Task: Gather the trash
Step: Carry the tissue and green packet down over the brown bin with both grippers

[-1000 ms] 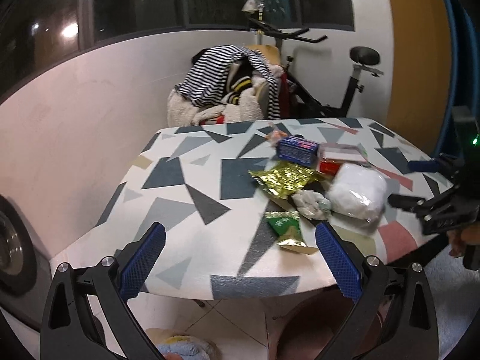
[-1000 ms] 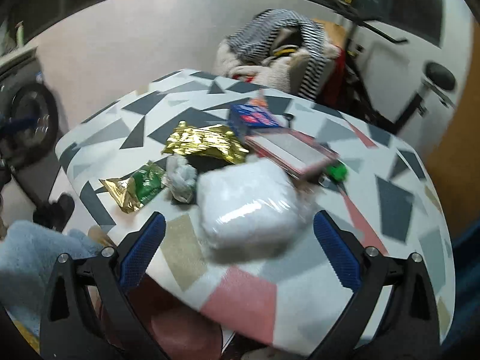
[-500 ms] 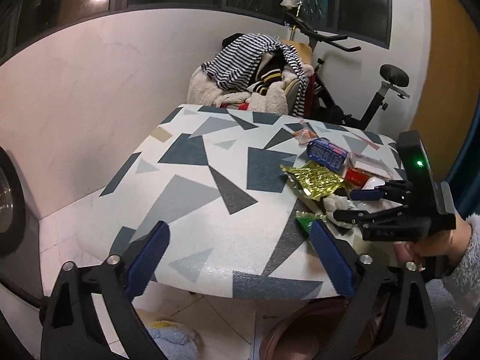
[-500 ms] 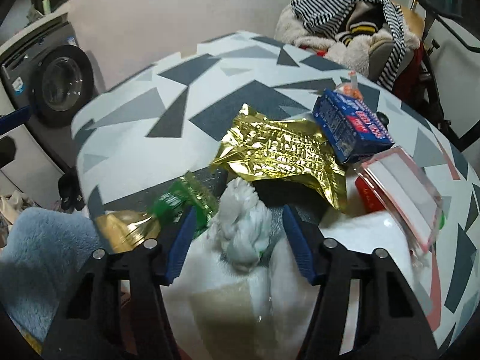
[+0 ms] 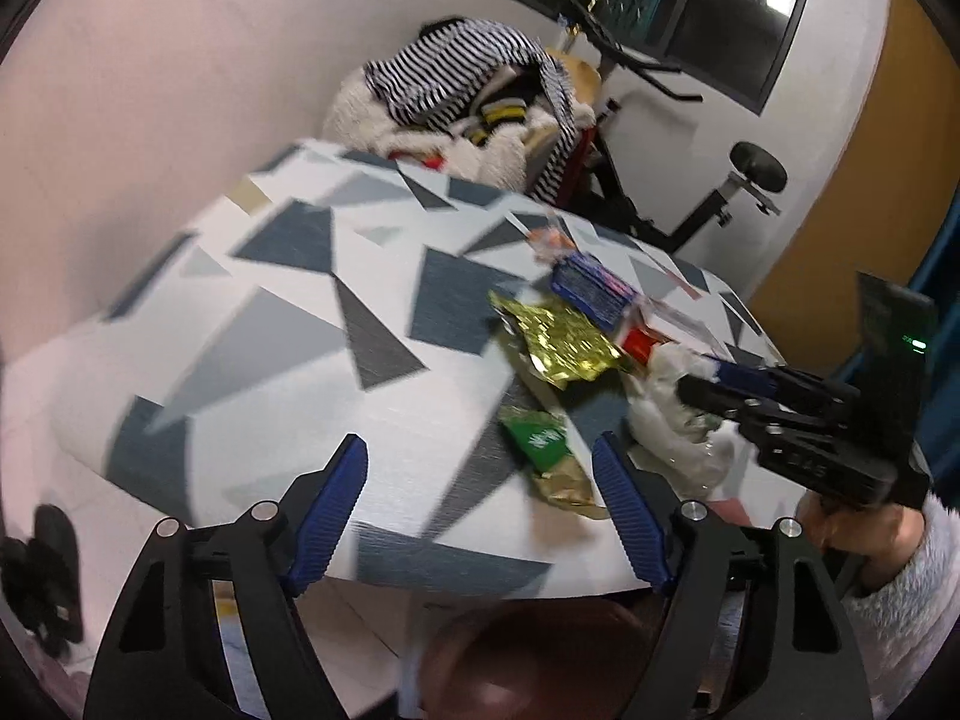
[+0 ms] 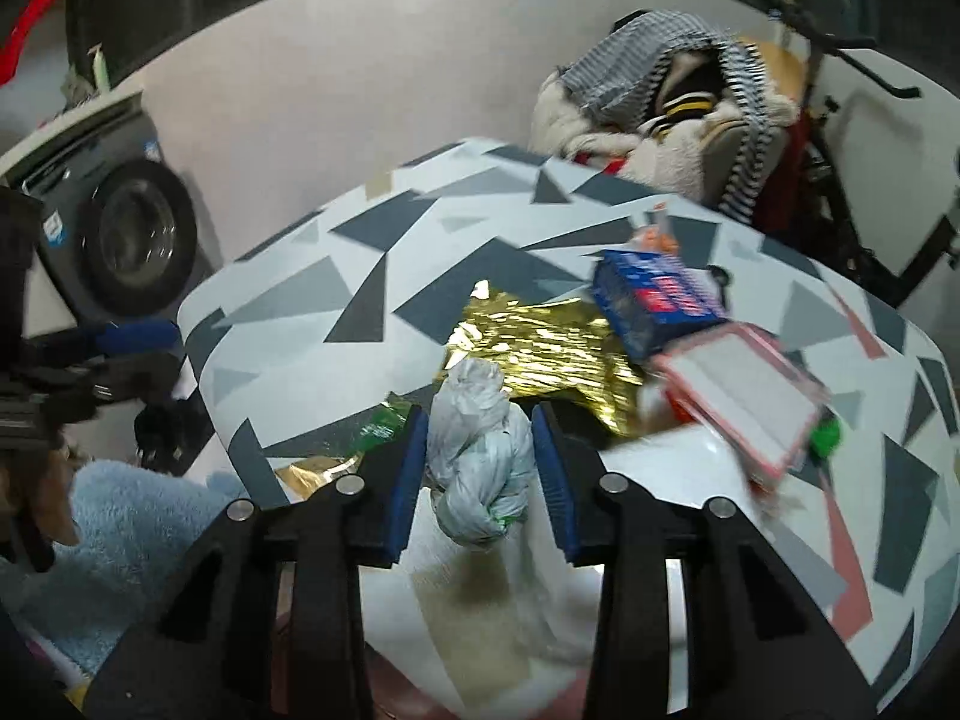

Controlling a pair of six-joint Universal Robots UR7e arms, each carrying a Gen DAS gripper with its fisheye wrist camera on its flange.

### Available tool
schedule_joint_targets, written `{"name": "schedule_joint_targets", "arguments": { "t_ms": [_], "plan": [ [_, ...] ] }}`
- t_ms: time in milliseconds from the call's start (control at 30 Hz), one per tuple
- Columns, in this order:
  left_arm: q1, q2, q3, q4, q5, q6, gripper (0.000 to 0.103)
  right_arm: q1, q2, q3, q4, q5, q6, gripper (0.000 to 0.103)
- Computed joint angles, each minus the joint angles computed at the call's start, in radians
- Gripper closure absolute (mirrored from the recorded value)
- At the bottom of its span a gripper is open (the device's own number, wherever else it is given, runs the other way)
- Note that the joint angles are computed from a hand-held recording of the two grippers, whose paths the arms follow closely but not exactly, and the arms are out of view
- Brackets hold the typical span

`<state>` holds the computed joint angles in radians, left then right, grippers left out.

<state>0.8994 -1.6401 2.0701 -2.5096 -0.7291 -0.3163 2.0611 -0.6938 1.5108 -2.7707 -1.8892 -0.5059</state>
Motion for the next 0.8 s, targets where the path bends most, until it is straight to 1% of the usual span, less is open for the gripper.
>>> {"name": "schedule_joint_targets", "arguments": {
  "t_ms": [67,167,267,333,467,533,567,600,633,733,800],
  "plan": [
    [0.016,0.031,-0.018,0.003,-0.033,0.006,0.030,-0.007,-0.039,0.048,-0.042,-0.003,0.012,0.065],
    [0.046,0.085,-0.052,-0.001,-0.101,0.013,0.031,-0.016,-0.074,0.092,-0.076,-0.007,0.031,0.065],
    [0.083,0.146,-0.096,0.010,-0.170,0.005,0.035,-0.023,-0.116,0.145,-0.117,-0.027,0.040,0.065],
    [0.100,0.178,-0.119,0.022,-0.188,-0.003,0.037,-0.029,-0.138,0.174,-0.140,-0.034,0.042,0.065],
    [0.134,0.232,-0.158,0.059,-0.197,-0.040,0.043,-0.042,-0.178,0.230,-0.184,-0.041,0.068,0.065],
    [0.151,0.254,-0.174,0.086,-0.197,-0.053,0.048,-0.050,-0.194,0.252,-0.201,-0.042,0.078,0.065],
    [0.155,0.262,-0.179,0.097,-0.195,-0.053,0.059,-0.053,-0.205,0.268,-0.208,-0.043,0.089,0.065],
    [0.163,0.270,-0.183,0.109,-0.206,-0.043,0.075,-0.056,-0.211,0.275,-0.211,-0.043,0.093,0.065],
    [0.165,0.270,-0.182,0.114,-0.216,-0.037,0.080,-0.059,-0.220,0.288,-0.216,-0.042,0.098,0.065],
    [0.160,0.247,-0.156,0.085,-0.236,-0.016,0.081,-0.064,-0.244,0.328,-0.237,-0.034,0.101,0.065],
    [0.138,0.220,-0.133,0.075,-0.237,0.012,0.082,-0.067,-0.254,0.349,-0.245,-0.026,0.095,0.065]
  ]
}}
